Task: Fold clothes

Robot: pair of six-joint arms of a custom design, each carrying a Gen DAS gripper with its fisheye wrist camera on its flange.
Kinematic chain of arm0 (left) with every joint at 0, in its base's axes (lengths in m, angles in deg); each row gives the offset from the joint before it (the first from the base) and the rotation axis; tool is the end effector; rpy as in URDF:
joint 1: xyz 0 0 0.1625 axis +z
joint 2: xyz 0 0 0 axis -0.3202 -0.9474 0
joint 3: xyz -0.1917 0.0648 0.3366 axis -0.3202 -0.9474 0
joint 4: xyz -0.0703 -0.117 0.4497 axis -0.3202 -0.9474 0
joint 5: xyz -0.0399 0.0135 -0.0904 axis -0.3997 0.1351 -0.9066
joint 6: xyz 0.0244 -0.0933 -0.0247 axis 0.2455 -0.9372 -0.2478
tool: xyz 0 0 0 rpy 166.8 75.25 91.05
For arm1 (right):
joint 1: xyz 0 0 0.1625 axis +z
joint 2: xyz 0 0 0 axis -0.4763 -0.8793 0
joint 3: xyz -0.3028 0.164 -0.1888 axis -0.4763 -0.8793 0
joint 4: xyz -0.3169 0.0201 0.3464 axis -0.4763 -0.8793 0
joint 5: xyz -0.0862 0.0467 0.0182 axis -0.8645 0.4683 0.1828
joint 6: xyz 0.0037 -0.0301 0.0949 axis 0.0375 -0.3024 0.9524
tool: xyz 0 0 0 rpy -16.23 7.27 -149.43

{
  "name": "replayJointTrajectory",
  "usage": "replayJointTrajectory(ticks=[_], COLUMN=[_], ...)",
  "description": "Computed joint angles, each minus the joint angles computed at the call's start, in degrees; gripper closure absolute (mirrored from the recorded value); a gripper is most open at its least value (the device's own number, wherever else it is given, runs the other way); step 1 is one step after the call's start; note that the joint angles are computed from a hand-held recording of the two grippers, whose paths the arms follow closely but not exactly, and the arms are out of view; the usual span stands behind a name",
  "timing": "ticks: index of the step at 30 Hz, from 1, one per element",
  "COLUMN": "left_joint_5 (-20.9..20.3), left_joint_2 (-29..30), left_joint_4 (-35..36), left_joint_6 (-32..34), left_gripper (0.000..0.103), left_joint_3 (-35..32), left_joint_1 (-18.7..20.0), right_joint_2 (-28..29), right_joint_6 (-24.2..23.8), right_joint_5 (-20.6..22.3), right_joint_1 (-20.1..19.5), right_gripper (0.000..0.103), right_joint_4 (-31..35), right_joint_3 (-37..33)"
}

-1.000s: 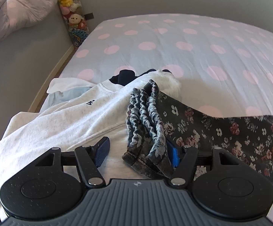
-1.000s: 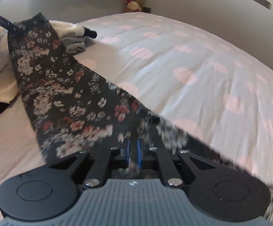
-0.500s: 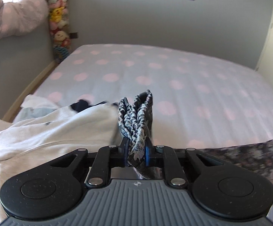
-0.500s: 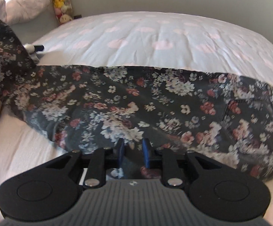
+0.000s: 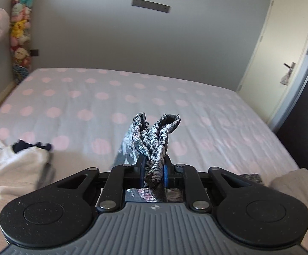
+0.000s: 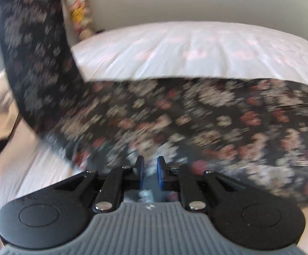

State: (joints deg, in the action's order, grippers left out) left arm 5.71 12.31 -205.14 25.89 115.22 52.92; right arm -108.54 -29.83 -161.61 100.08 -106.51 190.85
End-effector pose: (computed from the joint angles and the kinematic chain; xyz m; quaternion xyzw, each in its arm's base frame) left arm -0.4690 -0.5846 0.1240 0.0639 0.8614 -0.4308 0.2615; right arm -0.0527 -0.6041 0.2849 0.3367 -0.8925 0.2546 0.1590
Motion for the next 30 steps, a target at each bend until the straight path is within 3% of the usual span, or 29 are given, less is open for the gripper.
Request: replayJointTrajectory(ticks=[5,9,15,18,21,25,27,29,30], left_joint_5=[-6.4,-10.3,-12.0,-11.1,-13.2,-18.4,-20.3,-22.0,-22.1], left_joint_2=[8.7,16.2,24.6,27.8,30.4,31.2,30.2,29.0,28.2], left_joint_4=[-6.8,-7.8,-2.7,1.5,5.2,6.6,5.2,3.2,2.4], left_joint_6=[5.2,5.6,4.2,4.6,3.1,0.3,0.4,1.3,2.4], left_gripper=[0.089,0.089,0.090,0.090,0.088,0.079,0.069,0.050,0.050], left_joint_3=[-6.0,-11.0,-16.1,-18.5,-20.7,-20.6,-18.9,-16.7,-15.5], left_joint_1=[1.1,2.8,3.9,3.7,3.8,4.7,4.5,4.1,3.8], right_joint_2=[0.0,0.3,1.1,1.4,1.6,1.8,2.1,2.2,2.2], right_joint_6=[6.1,10.4,16.1,17.4,18.1,18.8,19.6,21.3,22.3], right_joint_5=[1.7,3.6,5.8,5.8,6.0,6.4,6.9,8.0,8.8], right_joint_1=[-1.3,-2.7,-4.2,-4.4,-4.7,-5.1,-5.4,-5.8,-6.1], right_gripper=[0.085,0.085,0.085,0.085,0.084,0.077,0.077,0.076,0.076], right_joint_4=[-0.7,1.6,8.2,9.0,9.9,12.2,13.9,15.6,16.4], right_joint_3=[-2.7,-5.3,-9.3,-10.3,-10.9,-11.9,-12.7,-13.3,-13.6])
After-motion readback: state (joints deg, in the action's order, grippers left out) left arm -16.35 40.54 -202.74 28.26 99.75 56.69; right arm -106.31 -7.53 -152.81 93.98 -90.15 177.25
